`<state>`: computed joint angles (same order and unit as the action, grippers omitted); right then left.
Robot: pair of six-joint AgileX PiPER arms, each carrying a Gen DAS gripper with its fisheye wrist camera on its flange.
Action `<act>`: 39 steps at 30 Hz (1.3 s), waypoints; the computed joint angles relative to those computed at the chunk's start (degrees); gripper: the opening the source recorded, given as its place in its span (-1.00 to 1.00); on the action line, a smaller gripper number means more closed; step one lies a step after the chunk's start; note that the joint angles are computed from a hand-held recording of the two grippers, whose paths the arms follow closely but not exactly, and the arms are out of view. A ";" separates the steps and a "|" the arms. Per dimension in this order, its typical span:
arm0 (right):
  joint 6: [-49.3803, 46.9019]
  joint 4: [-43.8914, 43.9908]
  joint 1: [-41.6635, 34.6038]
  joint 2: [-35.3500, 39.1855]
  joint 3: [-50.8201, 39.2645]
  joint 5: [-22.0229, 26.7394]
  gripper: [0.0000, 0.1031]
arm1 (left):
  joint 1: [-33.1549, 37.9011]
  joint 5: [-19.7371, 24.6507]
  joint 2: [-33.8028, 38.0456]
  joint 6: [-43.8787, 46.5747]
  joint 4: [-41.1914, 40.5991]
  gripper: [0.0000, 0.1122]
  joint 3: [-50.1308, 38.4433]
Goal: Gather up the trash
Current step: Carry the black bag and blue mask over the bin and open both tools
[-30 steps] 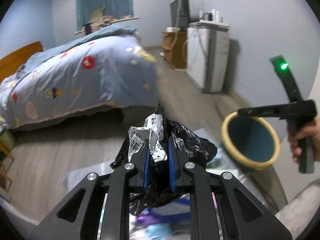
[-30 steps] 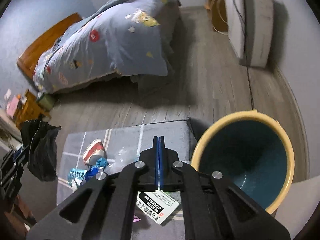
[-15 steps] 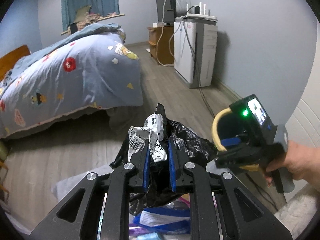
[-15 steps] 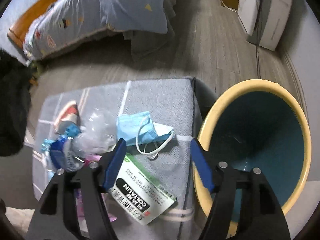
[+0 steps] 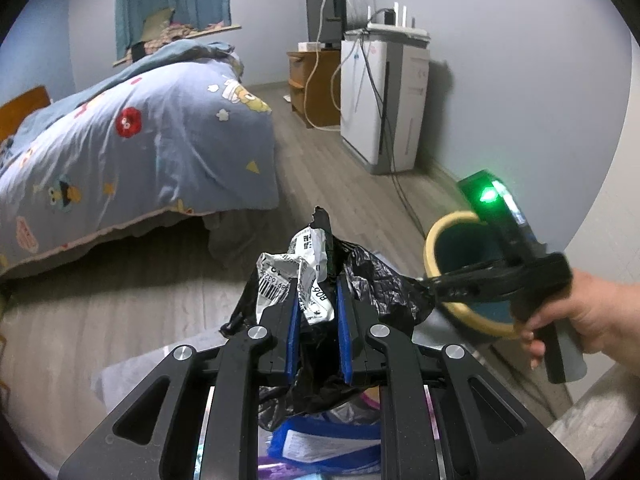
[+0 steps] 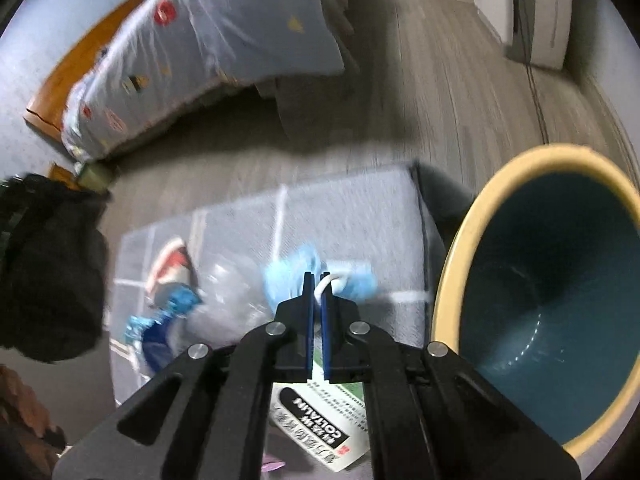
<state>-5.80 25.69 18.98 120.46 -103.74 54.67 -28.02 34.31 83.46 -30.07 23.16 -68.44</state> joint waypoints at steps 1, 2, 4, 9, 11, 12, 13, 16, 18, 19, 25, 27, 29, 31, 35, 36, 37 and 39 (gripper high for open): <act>-0.13 0.32 -0.10 -1.33 0.10 0.05 -0.96 | 0.08 -0.10 -0.35 -0.12 -0.25 -0.69 0.05; -0.76 0.90 -0.38 -2.51 0.69 -0.11 -0.96 | -0.07 -0.22 -0.92 -0.48 -0.20 -0.69 0.45; -1.09 1.20 -0.60 -5.03 1.31 -0.27 -0.96 | -0.79 0.25 -1.78 -1.11 0.36 -0.69 1.00; 0.21 -0.36 -1.33 -11.69 1.67 -1.07 -0.96 | -1.91 0.99 -3.20 -1.80 0.51 -0.69 1.84; 1.05 -2.50 -2.11 -14.09 1.79 -1.41 -0.96 | -2.81 1.31 -3.77 -2.68 0.34 -0.69 1.60; 1.19 -3.16 -2.67 -14.91 1.74 -1.46 -0.96 | -3.76 1.75 -3.79 -3.91 1.44 -0.69 1.20; 1.33 -3.78 -3.35 -15.77 1.76 -1.61 -0.96 | -5.02 2.39 -3.64 -5.27 2.97 -0.69 0.41; 0.69 -3.16 -6.46 -17.82 2.30 -1.86 -0.96 | -7.34 3.53 -2.41 -6.60 4.19 -0.69 -2.06; -0.78 -1.83 -9.01 -18.47 2.65 -1.51 -0.96 | -8.58 4.12 -0.21 -6.55 3.45 -0.69 -4.87; -1.16 -2.00 -10.16 -18.42 2.51 -1.38 -0.96 | -9.17 4.32 1.14 -6.43 2.93 -0.69 -6.35; -2.41 -2.20 -15.81 -15.88 4.26 -1.58 -0.96 | -12.56 6.74 12.34 -2.37 -0.82 -0.69 -18.00; -2.21 -2.31 -17.61 -15.53 6.09 -2.29 -0.96 | -13.04 7.54 16.48 0.20 -3.12 -0.69 -22.20; -0.68 -2.64 -19.37 -13.97 6.32 -2.24 -0.96 | -13.31 8.35 21.16 3.00 -6.02 -0.69 -27.14; 0.46 -2.31 -21.26 -12.38 6.75 -2.22 -0.96 | -13.58 9.21 25.43 5.03 -7.85 -0.69 -31.73; 1.41 -2.16 -22.75 -10.97 7.89 -2.26 -0.95 | -14.24 11.74 34.06 9.53 -10.92 -0.62 -41.83; 1.15 -2.15 -23.00 -11.10 8.53 -2.49 -0.95 | -14.46 12.36 35.94 10.47 -11.28 -0.57 -44.17; 1.52 -2.69 -23.01 -10.75 8.40 -2.74 -0.94 | -14.65 12.28 36.81 10.73 -11.01 -0.45 -44.89; 1.47 -2.96 -23.24 -10.74 8.95 -2.73 -0.94 | -15.29 14.31 39.79 10.82 -9.28 -0.19 -48.97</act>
